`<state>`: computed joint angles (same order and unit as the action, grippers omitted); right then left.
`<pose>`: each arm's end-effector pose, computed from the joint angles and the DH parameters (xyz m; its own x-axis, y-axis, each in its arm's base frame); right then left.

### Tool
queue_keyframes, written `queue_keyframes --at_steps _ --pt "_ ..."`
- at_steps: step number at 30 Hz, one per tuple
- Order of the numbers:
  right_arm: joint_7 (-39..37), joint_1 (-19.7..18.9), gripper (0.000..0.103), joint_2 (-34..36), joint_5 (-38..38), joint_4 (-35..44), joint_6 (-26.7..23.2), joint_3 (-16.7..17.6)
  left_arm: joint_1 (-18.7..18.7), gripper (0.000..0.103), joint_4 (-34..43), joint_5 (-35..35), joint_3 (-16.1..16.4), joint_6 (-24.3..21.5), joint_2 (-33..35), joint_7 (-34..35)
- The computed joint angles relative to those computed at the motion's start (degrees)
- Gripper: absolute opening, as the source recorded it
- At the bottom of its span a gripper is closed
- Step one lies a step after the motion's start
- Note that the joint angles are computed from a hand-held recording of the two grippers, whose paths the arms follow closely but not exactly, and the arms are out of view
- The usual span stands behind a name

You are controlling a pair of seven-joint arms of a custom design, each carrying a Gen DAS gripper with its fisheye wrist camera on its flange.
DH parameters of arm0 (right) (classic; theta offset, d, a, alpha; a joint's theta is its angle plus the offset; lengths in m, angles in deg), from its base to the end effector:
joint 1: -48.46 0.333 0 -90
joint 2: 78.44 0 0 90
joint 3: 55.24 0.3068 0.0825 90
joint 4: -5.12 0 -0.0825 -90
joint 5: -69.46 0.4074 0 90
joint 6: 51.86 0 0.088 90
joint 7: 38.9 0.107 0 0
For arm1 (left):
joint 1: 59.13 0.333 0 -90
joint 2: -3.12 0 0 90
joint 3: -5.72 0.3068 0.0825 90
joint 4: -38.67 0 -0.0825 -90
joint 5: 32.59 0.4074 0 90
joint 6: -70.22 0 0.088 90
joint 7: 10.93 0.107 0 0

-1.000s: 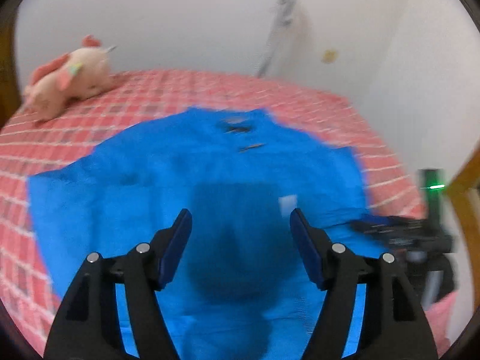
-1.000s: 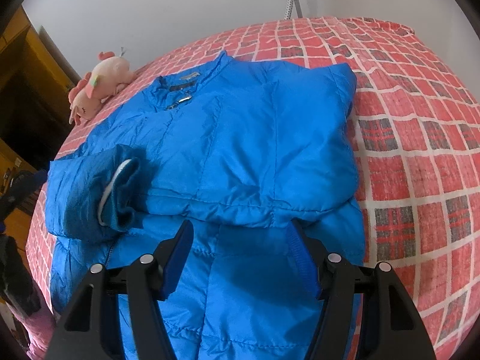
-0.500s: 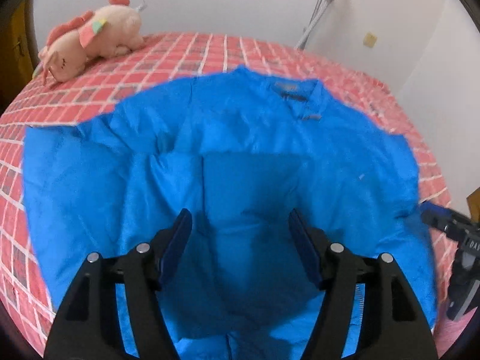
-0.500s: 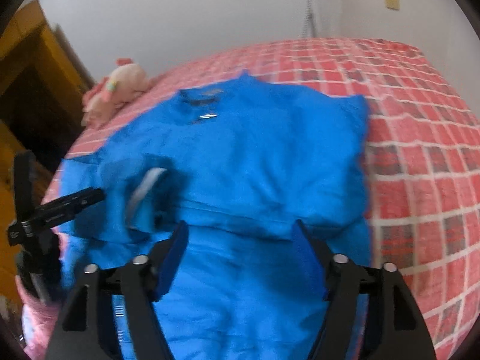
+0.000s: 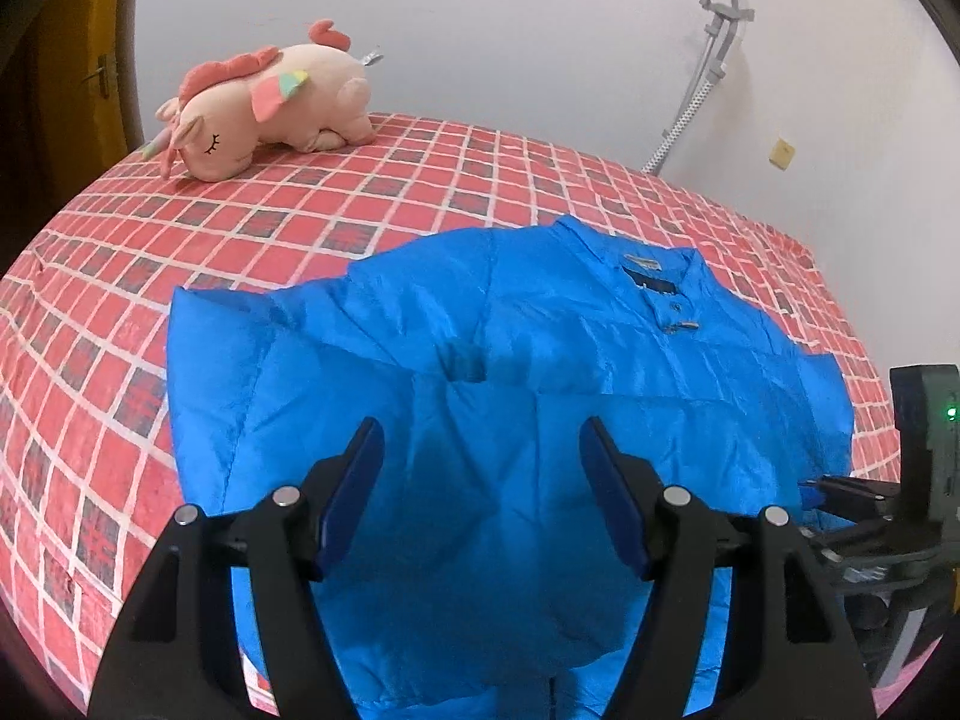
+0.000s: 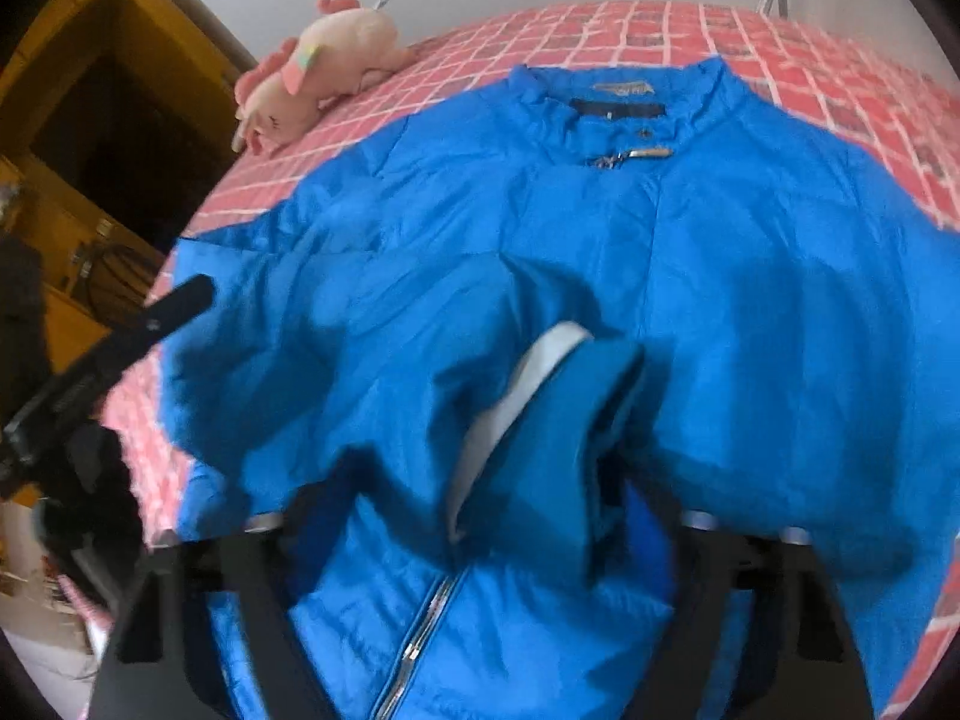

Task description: Fold large clothes

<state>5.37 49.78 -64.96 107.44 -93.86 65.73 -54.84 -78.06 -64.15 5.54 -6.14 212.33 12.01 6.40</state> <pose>0.6601 0.0528 0.4447 0.5445 -0.7377 -0.3991 -0.8262 -0.3896 -0.4070 0.5755 -0.3375 0.5030 0.2444 -0.9514 0.1872 -0.7100 -0.3071 -0.6337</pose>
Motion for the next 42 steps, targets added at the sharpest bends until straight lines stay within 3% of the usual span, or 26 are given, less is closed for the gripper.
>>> queue_keyframes --at_steps 4,6,9,16,19,26,32,35,39,42 --pt "-2.9 -2.0 0.02 0.6 5.6 0.7 -2.7 0.1 0.2 0.067 -1.1 0.3 0.1 1.0 -0.9 -0.7" --pt "-3.3 -2.9 0.016 0.0 7.4 0.5 -2.1 -0.4 0.1 0.067 -1.5 1.7 0.2 1.3 -1.4 -1.9" --pt "-3.1 -3.2 0.015 -1.7 7.8 -1.2 3.6 -1.3 0.2 0.067 -2.6 4.3 0.3 3.0 -2.4 -4.1" --pt "0.4 -6.1 0.015 -1.3 8.2 0.2 10.7 -3.4 0.1 0.067 -1.6 7.8 0.0 5.2 -0.9 -5.6" --pt "2.5 -7.3 0.015 0.6 7.3 2.3 10.1 -3.5 0.2 0.066 0.0 5.3 0.0 6.3 1.6 -2.6" --pt "8.0 -7.5 0.018 4.3 0.5 4.1 10.7 -3.1 -0.2 0.065 4.5 -3.4 0.5 4.1 7.8 6.6" --pt "8.3 -8.1 0.024 4.6 -0.2 3.5 10.8 -2.4 -1.8 0.066 5.5 -3.0 1.9 2.7 8.9 7.6" --pt "7.6 -8.0 0.033 2.3 -0.2 1.1 13.2 -2.4 -2.2 0.066 4.9 -2.6 2.2 2.2 7.8 6.3" --pt "2.8 -7.4 0.041 -5.1 3.4 -5.7 22.2 -2.6 -3.1 0.068 2.5 2.5 2.7 3.2 3.9 0.1" --pt "-1.8 -6.7 0.042 -8.1 7.2 -7.9 21.8 -2.7 -3.7 0.068 3.4 5.7 1.9 2.2 3.8 -2.1"
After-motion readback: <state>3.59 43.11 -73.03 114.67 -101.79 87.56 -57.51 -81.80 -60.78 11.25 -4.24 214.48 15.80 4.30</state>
